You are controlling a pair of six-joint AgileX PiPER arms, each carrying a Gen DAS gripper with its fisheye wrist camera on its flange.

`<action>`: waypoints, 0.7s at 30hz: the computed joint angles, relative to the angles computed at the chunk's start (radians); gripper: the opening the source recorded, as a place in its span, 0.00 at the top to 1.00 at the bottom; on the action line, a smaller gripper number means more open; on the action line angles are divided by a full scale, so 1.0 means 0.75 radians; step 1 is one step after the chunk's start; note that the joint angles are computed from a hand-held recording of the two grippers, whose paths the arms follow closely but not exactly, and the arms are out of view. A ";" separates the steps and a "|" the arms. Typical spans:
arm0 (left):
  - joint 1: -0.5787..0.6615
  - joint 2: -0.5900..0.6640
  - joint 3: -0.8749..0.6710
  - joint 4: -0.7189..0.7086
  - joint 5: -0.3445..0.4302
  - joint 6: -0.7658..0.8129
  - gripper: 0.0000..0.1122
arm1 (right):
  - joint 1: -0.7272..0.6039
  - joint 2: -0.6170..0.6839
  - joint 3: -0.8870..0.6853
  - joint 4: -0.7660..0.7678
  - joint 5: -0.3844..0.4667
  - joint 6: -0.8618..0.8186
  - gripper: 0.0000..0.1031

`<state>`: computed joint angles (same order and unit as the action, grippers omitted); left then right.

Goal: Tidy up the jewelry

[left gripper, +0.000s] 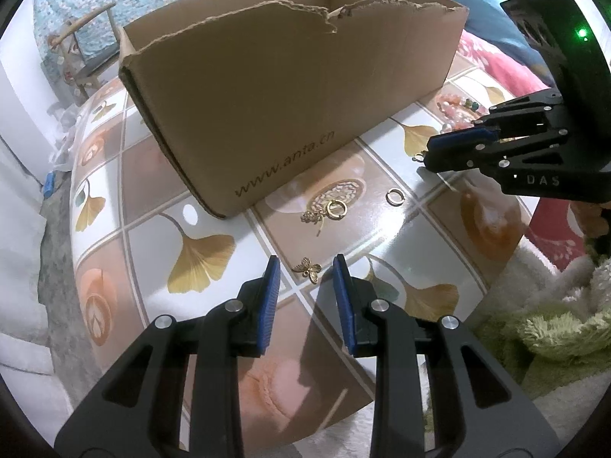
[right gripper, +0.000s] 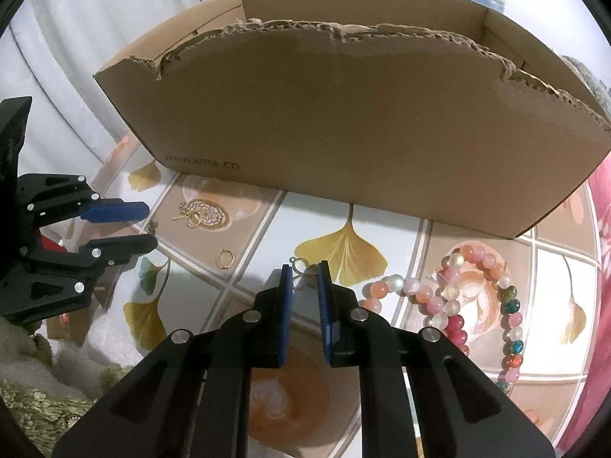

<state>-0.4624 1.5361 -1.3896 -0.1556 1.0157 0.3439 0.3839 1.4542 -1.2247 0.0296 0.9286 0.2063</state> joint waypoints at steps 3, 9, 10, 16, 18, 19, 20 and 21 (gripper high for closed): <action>0.000 0.006 -0.007 -0.004 0.006 0.013 0.76 | -0.030 0.000 -0.008 0.035 0.007 -0.031 0.87; -0.010 0.010 -0.013 -0.007 0.011 0.037 0.85 | -0.093 -0.022 -0.018 0.086 0.041 -0.105 0.87; -0.010 0.008 -0.012 -0.008 0.013 0.043 0.85 | -0.100 -0.024 -0.018 0.093 0.042 -0.115 0.87; -0.020 0.008 -0.013 -0.001 0.014 0.057 0.89 | -0.113 -0.029 -0.024 0.107 0.051 -0.126 0.87; -0.027 0.005 -0.008 0.009 0.007 0.054 0.89 | -0.122 -0.033 -0.022 0.118 0.051 -0.138 0.87; -0.032 0.001 -0.004 0.016 0.002 0.050 0.89 | -0.126 -0.034 -0.023 0.125 0.052 -0.144 0.87; -0.038 -0.002 0.000 0.025 -0.003 0.045 0.89 | -0.129 -0.035 -0.024 0.129 0.054 -0.147 0.87; -0.046 -0.003 0.003 0.033 -0.008 0.037 0.89 | -0.134 -0.035 -0.024 0.135 0.054 -0.154 0.87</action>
